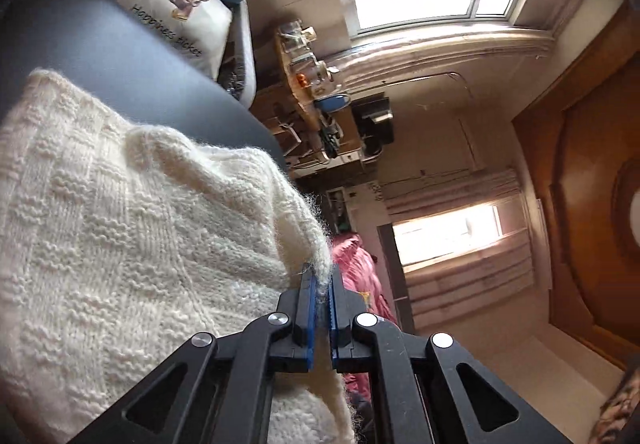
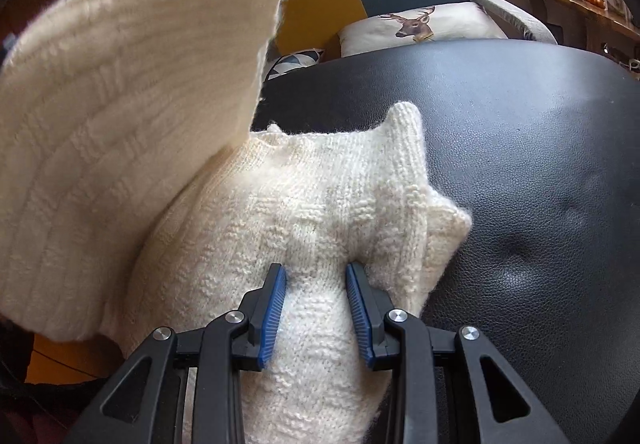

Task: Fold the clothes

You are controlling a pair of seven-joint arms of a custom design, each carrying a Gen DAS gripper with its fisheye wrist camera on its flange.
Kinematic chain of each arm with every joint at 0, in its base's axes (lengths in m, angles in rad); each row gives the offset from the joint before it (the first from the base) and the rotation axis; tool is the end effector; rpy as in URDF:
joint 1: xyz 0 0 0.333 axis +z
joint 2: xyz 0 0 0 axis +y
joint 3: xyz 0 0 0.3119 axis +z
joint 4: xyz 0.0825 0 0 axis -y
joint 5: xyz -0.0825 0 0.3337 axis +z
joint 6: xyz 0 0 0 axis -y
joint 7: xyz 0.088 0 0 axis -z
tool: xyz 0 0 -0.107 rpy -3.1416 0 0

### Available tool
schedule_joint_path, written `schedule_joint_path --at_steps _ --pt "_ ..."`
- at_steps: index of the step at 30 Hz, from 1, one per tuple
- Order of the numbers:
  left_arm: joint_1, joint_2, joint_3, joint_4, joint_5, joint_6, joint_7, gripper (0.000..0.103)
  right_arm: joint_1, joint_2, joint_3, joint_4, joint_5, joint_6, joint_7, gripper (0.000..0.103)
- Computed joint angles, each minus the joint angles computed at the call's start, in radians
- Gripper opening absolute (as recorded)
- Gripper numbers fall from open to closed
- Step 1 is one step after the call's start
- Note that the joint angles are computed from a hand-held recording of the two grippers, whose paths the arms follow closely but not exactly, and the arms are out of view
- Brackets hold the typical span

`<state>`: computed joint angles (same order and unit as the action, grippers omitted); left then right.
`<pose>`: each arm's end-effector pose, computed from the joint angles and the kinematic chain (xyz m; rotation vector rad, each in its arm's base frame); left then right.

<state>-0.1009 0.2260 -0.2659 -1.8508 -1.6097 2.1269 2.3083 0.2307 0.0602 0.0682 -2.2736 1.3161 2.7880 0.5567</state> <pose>0.5457 -0.2442 0.4738 1.3211 -1.4751 1.3888 0.4926 0.1054 0.3861 -1.7821 1.5485 -0.0545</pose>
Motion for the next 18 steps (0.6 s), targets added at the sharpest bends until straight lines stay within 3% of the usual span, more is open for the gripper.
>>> schedule_joint_path --at_steps 2,7,14,16,18 --pt "-0.024 0.037 -0.013 0.070 0.024 0.019 -0.013 0.005 -0.003 -0.006 0.000 -0.006 0.036 -0.007 -0.014 0.032" --pt "-0.077 0.188 -0.053 0.231 0.222 0.097 -0.171 0.005 0.003 -0.039 -0.006 -0.044 0.092 -0.013 -0.065 0.032" --pt "-0.052 0.200 -0.130 0.153 0.236 0.130 -0.190 0.005 -0.010 -0.155 -0.039 -0.149 0.128 -0.061 -0.115 0.032" --pt "-0.047 0.187 -0.133 0.138 0.222 0.131 -0.199 0.008 -0.014 -0.225 -0.050 -0.211 0.126 -0.053 -0.107 0.032" --pt "-0.043 0.166 -0.134 0.115 0.203 0.130 -0.193 0.024 -0.020 -0.309 -0.060 -0.283 0.080 -0.038 -0.070 0.032"
